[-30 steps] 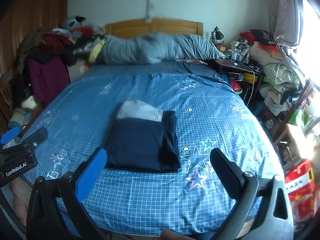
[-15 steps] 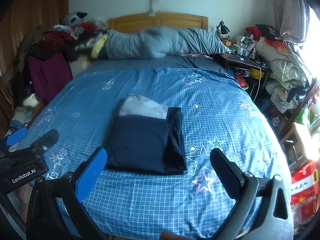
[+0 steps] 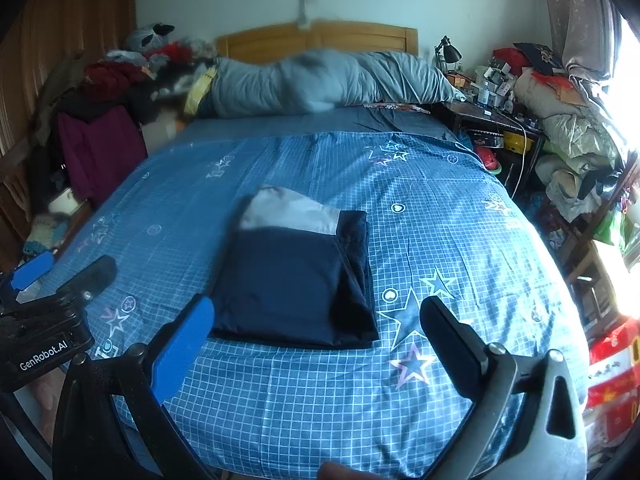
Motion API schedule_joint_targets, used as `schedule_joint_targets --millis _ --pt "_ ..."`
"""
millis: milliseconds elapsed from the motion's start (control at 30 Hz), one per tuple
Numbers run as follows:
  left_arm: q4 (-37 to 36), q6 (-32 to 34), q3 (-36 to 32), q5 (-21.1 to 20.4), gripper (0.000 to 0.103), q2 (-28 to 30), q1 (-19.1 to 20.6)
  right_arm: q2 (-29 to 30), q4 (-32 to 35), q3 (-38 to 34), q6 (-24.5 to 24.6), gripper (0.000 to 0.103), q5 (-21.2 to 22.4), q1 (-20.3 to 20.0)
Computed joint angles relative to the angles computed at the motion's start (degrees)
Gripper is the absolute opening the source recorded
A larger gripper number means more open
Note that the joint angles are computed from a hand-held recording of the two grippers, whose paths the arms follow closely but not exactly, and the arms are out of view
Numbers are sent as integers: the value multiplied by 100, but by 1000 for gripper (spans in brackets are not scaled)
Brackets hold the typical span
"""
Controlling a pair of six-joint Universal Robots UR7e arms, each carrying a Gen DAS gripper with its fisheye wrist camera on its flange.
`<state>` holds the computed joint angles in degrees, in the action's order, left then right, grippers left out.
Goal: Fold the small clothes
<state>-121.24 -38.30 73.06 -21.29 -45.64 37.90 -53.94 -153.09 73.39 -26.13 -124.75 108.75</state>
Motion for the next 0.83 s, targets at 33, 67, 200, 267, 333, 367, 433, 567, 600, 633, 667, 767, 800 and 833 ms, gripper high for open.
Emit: schedule_joint_targets --millis 33,67,200,267,333,367,433,567,600,633,667,767,800,833 --pt "20 -21 -7 -13 103 0 10 -6 10 3 7 103 1 -6" --pt "79 -65 -28 -1 103 8 16 -10 25 4 13 103 15 -8" --pt "165 -113 -35 30 103 17 25 -22 73 7 43 103 58 -22" --pt "129 -81 -19 27 103 12 23 -25 76 3 58 103 76 -33" --pt "73 -14 -11 35 103 21 23 -19 78 7 89 103 76 -33" --pt "50 15 -18 43 103 31 24 -12 93 -6 104 103 77 -35" --pt "-35 84 1 35 103 31 23 3 90 -21 114 103 86 -38" --pt "-183 233 -10 64 103 78 14 25 75 -52 60 103 121 -28" --pt "-212 249 -11 57 103 84 11 31 83 -70 48 103 148 -30" --pt "-265 280 1 45 103 81 9 39 59 -72 34 103 144 -25" --pt "-334 324 7 38 103 86 8 50 18 -77 19 103 134 -17" --pt "-576 440 68 101 103 95 -9 60 -31 -80 -9 103 167 -8" --pt "-645 477 104 107 103 84 -10 65 -34 -86 -14 103 172 -4" --pt "-701 524 110 107 103 88 -8 68 -23 -92 -29 103 202 -4"
